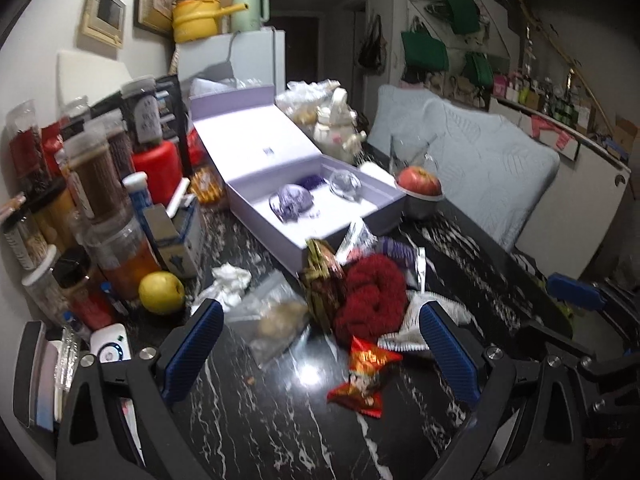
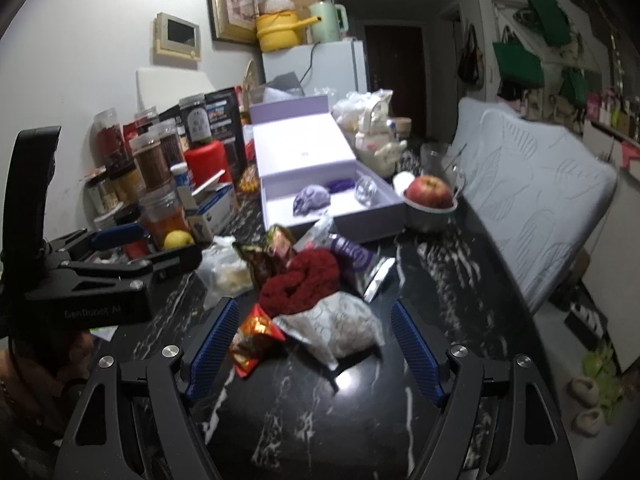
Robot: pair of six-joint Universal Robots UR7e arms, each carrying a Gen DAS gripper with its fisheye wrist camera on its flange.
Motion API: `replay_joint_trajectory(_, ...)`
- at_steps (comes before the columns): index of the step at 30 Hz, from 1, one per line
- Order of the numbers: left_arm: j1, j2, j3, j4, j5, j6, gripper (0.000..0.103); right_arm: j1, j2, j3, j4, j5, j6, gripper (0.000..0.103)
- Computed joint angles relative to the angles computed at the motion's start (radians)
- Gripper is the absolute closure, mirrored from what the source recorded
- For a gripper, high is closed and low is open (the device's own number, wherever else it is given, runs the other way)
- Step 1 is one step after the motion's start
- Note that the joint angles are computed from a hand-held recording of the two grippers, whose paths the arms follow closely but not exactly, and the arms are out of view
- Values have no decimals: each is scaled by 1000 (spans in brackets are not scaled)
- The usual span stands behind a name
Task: Organize soft objects
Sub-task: 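Withdraw both grippers from the box back toward the table, then grasp the red snack packet with the left gripper while the right gripper grasps the white bread bag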
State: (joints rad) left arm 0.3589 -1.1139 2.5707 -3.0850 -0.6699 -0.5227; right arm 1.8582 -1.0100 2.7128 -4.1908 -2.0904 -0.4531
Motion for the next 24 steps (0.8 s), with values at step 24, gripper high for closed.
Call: replay_joint_trajectory(24, 127, 192, -45, -23, -112, 44, 3, -259, 14, 1, 105, 144, -7, 24)
